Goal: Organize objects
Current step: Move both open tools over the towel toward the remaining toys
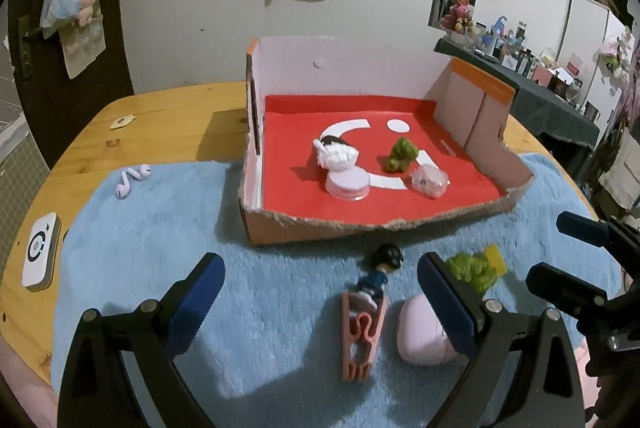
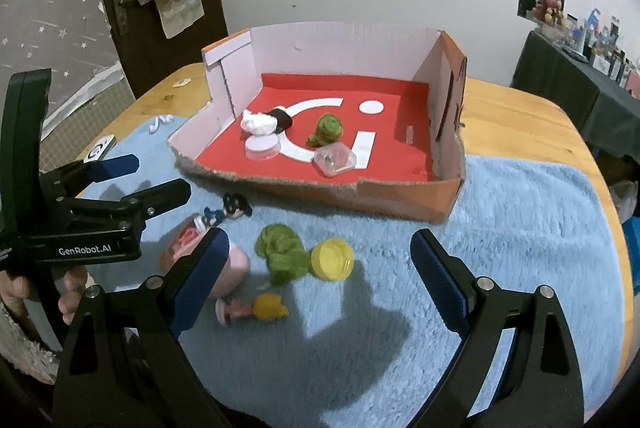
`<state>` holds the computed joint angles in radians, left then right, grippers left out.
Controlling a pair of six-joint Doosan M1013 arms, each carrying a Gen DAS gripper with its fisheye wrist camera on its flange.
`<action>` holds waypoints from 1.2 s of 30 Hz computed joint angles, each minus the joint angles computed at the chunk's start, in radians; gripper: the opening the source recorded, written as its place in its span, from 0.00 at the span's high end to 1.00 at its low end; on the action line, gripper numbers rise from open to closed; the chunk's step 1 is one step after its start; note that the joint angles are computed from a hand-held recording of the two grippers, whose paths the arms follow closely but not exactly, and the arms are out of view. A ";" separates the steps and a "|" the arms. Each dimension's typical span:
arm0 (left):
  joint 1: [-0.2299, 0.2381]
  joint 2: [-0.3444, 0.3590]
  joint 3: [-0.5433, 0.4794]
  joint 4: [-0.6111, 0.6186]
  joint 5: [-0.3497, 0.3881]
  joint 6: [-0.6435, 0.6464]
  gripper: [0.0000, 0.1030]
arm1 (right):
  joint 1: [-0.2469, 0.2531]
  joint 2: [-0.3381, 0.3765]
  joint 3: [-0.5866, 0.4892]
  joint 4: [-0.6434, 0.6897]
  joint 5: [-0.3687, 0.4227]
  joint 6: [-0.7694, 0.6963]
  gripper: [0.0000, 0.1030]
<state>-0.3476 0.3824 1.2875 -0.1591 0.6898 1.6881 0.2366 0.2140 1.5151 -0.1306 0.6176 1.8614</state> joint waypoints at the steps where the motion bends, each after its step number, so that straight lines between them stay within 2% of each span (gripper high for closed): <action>1: -0.001 -0.003 0.005 0.002 -0.001 0.001 0.04 | 0.002 -0.002 0.005 0.002 -0.001 -0.004 0.10; 10: -0.003 -0.028 0.058 -0.004 -0.018 0.036 0.05 | 0.026 -0.017 0.046 -0.017 -0.013 -0.018 0.10; 13: -0.004 -0.036 0.075 -0.007 -0.027 0.051 0.10 | 0.035 -0.023 0.060 -0.031 -0.021 -0.019 0.10; 15: -0.002 -0.039 0.083 -0.018 -0.027 0.066 0.14 | 0.041 -0.025 0.066 -0.031 -0.026 -0.029 0.13; 17: -0.002 -0.040 0.090 -0.016 -0.027 0.074 0.18 | 0.045 -0.027 0.072 -0.028 -0.030 -0.038 0.20; 21: -0.002 -0.045 0.103 -0.012 -0.031 0.084 0.21 | 0.050 -0.025 0.076 -0.012 -0.028 -0.054 0.26; 23: -0.001 -0.045 0.106 -0.016 -0.030 0.089 0.23 | 0.049 -0.023 0.077 0.004 -0.026 -0.066 0.34; 25: 0.001 -0.044 0.107 -0.026 -0.025 0.100 0.25 | 0.048 -0.021 0.078 0.033 -0.023 -0.087 0.34; 33: 0.003 -0.041 0.114 -0.034 -0.021 0.122 0.25 | 0.051 -0.010 0.076 0.050 -0.028 -0.121 0.35; 36: 0.003 -0.037 0.114 -0.037 -0.013 0.132 0.31 | 0.052 -0.005 0.074 0.046 -0.028 -0.133 0.38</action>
